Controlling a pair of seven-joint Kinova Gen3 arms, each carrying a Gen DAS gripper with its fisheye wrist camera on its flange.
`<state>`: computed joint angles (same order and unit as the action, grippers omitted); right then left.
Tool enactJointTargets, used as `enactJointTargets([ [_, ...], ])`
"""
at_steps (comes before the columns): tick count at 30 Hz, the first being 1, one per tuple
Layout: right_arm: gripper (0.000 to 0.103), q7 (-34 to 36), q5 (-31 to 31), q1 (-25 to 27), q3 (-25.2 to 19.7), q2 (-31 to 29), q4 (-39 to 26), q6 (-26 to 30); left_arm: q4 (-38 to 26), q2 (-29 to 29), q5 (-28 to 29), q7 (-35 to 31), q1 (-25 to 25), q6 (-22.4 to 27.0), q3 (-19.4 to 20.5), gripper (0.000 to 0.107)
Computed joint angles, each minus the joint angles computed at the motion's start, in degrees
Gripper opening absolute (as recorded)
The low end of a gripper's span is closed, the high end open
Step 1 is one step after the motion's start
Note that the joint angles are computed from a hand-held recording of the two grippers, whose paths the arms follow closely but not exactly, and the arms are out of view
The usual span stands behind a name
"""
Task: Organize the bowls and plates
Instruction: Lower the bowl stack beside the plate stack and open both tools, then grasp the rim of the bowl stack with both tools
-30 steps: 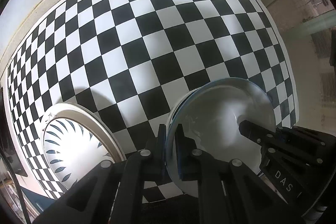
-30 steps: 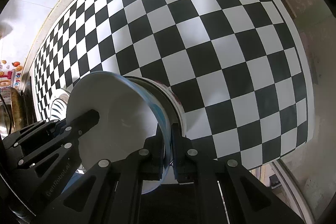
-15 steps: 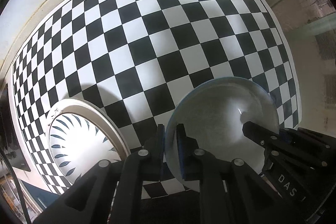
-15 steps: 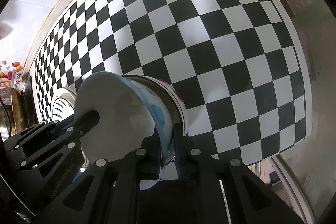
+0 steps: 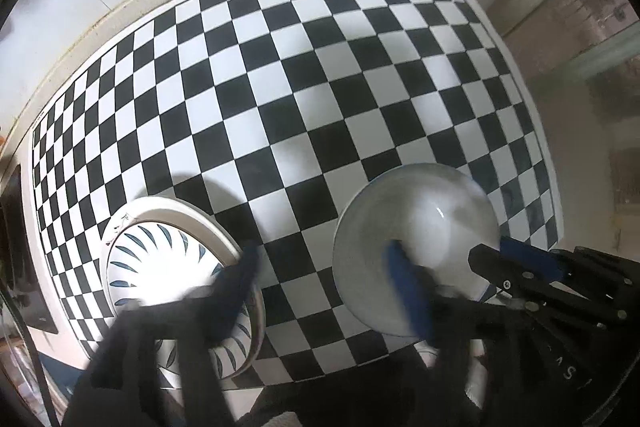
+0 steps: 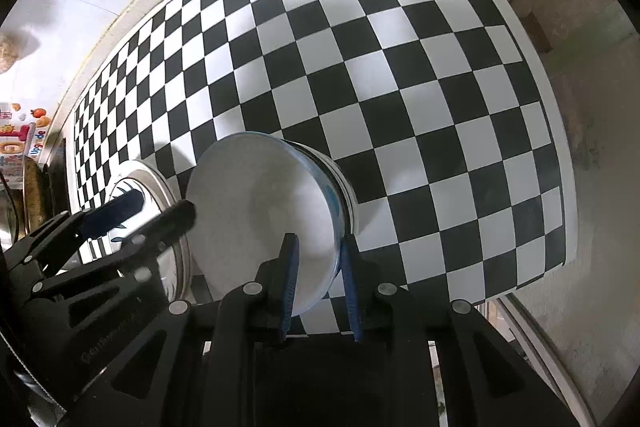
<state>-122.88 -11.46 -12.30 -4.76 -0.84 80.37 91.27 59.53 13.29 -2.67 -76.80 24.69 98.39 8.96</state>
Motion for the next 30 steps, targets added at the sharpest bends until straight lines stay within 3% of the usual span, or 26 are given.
enactJointTargets([
  [3,0.041,-0.7,2.2,-0.5,-0.5,-0.7,-0.7,0.7,1.5,-1.7,0.3,0.2,-0.7,-1.7,-0.3,0.076],
  [5,0.069,-1.5,4.0,-0.9,-0.9,-1.3,-0.8,0.9,2.4,-2.9,0.0,0.3,-1.2,-3.0,-0.4,0.076],
  [7,0.083,-1.6,4.8,-0.9,-0.9,-2.2,-0.8,1.1,3.2,-4.2,-0.1,0.2,-1.9,-3.8,-0.4,0.085],
  [9,0.083,-1.9,5.3,-0.9,-1.0,-3.4,-1.0,1.6,3.7,-5.5,0.1,-0.1,-2.7,-4.2,-0.3,0.092],
  [15,0.084,-6.3,10.2,-2.7,-4.3,-6.3,-3.2,3.4,3.7,-9.7,-0.4,-0.6,-3.5,-5.1,0.7,0.093],
  [19,0.094,-10.5,15.7,-4.4,-7.8,-8.8,-5.9,5.7,3.3,-12.8,-0.1,-1.3,-4.4,-5.7,1.3,0.097],
  [23,0.1,-13.2,18.1,-5.0,-10.1,-11.0,-8.4,8.3,1.8,-14.5,-1.5,-1.2,-4.3,-4.1,2.8,0.1],
  [30,0.1,-17.5,21.6,-5.1,-16.0,-13.0,-13.3,13.9,-1.5,-16.1,-0.7,-1.3,-4.4,0.9,4.0,0.1],
])
